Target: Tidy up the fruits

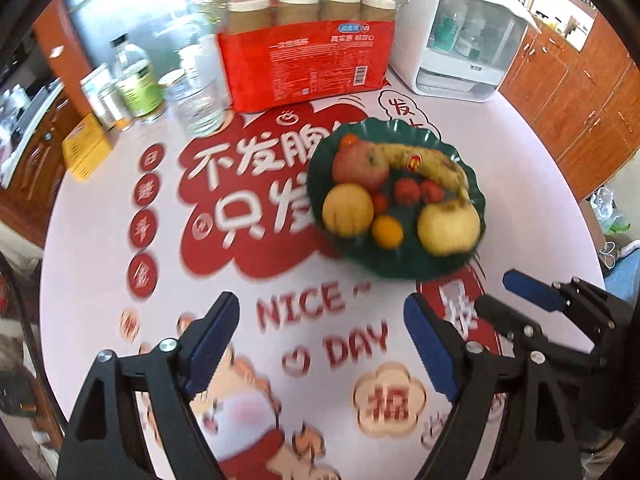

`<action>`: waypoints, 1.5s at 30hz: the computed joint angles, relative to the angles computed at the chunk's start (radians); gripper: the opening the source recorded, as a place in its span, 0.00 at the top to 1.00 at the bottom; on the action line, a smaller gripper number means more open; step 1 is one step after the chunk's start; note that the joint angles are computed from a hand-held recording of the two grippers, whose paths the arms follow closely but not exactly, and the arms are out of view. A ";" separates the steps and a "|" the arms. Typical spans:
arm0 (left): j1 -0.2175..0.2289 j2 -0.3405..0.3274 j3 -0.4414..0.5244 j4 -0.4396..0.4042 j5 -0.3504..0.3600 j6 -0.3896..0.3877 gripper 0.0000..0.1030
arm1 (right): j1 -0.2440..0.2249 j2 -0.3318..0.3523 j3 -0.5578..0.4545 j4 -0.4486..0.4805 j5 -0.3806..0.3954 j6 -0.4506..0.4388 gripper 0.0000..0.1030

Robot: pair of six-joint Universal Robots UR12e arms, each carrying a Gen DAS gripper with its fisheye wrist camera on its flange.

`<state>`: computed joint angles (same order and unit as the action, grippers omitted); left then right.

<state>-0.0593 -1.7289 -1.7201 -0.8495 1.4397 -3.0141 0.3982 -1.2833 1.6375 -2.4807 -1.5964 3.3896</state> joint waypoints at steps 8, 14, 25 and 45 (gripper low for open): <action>0.019 0.151 -0.136 0.013 0.021 -0.091 0.13 | 0.032 -0.075 0.069 -0.028 0.015 0.014 0.53; 0.021 0.250 -0.224 0.038 0.053 -0.166 0.10 | 0.061 -0.130 0.111 -0.054 0.008 0.023 0.45; -0.030 0.347 -0.316 0.122 0.187 -0.270 0.06 | 0.120 -0.205 0.178 -0.089 -0.116 0.065 0.35; -0.075 0.361 -0.339 0.143 0.278 -0.295 0.05 | 0.145 -0.234 0.215 -0.071 -0.167 0.136 0.31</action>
